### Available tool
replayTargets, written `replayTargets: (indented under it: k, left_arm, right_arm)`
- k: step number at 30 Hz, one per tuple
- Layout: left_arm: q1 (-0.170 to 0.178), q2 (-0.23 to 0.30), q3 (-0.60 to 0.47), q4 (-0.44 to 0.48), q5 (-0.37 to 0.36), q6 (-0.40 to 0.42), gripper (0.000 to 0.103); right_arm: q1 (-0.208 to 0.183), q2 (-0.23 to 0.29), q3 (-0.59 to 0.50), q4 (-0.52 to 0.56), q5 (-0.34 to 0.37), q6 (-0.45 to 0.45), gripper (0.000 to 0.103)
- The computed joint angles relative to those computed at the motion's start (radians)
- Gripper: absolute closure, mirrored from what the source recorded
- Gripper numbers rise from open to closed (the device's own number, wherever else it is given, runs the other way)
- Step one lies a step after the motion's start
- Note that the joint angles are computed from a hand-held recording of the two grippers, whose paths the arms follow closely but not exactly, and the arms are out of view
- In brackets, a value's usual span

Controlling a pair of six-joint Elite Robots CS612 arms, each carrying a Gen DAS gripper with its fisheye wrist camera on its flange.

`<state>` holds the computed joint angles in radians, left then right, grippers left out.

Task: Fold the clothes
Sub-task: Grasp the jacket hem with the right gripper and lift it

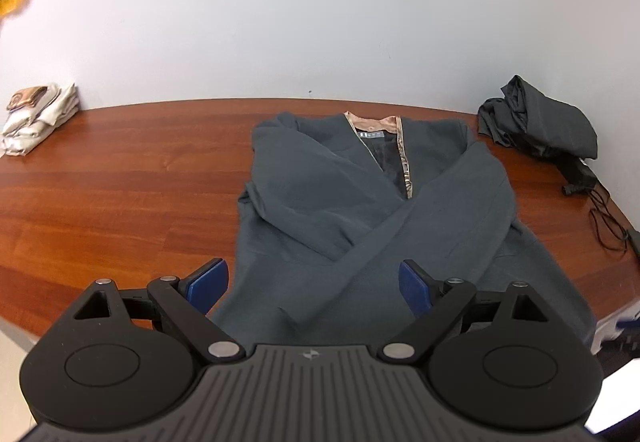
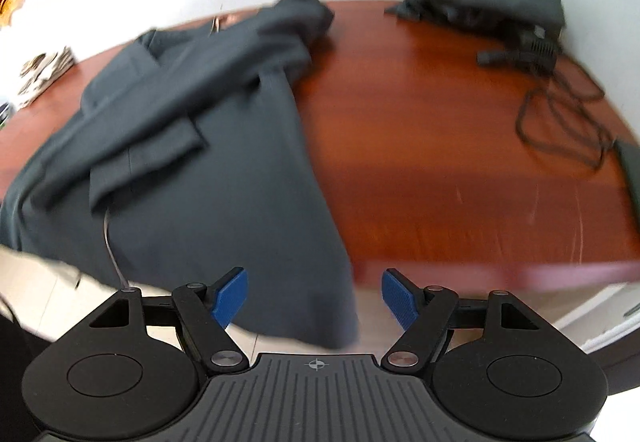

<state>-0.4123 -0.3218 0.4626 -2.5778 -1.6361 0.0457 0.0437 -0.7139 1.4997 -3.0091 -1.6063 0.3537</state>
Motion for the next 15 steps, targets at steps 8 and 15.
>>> replayTargets:
  k: [8,15]
  left_arm:
    - [-0.046,-0.093,0.176,-0.1,0.085,0.012,0.009]
    - [-0.07,-0.163,0.304,-0.141,0.177,-0.002,0.009]
  right_arm:
    - [-0.06,0.04,0.028,-0.058,0.224,-0.157,0.029]
    - [-0.096,0.084,-0.037,0.036,0.413,-0.221,0.082]
